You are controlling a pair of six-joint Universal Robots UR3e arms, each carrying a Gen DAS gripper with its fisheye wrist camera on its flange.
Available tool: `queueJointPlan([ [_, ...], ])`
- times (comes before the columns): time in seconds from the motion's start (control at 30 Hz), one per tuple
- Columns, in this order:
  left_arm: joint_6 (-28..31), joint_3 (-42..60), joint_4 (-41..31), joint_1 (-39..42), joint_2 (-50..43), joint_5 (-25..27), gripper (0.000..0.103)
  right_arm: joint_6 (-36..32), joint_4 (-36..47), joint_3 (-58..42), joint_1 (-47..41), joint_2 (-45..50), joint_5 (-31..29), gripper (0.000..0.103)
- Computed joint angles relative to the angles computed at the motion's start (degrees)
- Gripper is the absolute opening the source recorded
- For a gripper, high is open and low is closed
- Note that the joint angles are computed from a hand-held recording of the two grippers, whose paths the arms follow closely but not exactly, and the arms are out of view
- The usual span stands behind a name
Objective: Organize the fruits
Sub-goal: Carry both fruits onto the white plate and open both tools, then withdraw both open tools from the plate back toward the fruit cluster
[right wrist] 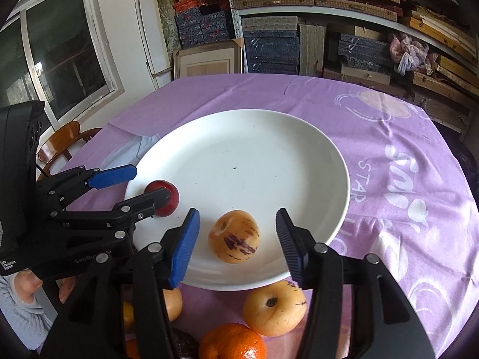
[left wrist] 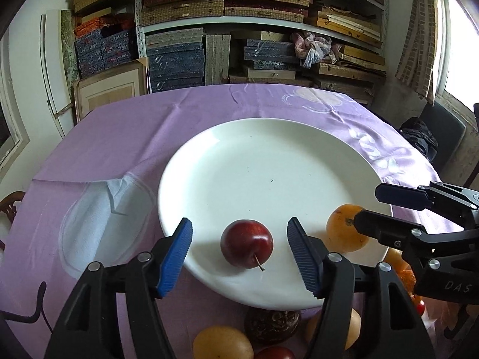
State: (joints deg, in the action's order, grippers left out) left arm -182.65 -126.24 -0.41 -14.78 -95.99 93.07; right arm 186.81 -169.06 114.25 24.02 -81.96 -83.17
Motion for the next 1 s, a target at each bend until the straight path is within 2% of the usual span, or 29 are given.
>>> queueJointPlan([
  [0.1,0.29,-0.75,0.36,-1.34,1.74,2.61,0.070,0.32,0.07,1.51,0.15,-2.76,-0.28,0.056],
  [0.27,0.77,-4.72,0.39,-3.94,7.90,7.17,0.076,0.89,0.12,6.00,1.35,-10.33,-1.55,0.070],
  [0.5,-0.48,-12.00,-0.32,-6.89,17.05,11.98,0.083,2.48,0.97,15.82,4.10,-22.86,-4.22,0.074],
  [0.6,-2.18,-15.27,-0.13,-9.37,20.09,14.88,0.086,4.66,-0.25,20.99,6.00,-28.18,-6.39,0.083],
  [0.77,-5.16,-20.43,-0.69,-12.09,25.58,16.83,0.088,8.54,-0.53,27.28,10.32,-34.53,-10.20,0.083],
  [1.0,-8.14,-24.65,2.96,-17.62,25.90,21.56,0.091,14.26,-10.52,36.46,16.81,-36.86,-16.09,0.091],
])
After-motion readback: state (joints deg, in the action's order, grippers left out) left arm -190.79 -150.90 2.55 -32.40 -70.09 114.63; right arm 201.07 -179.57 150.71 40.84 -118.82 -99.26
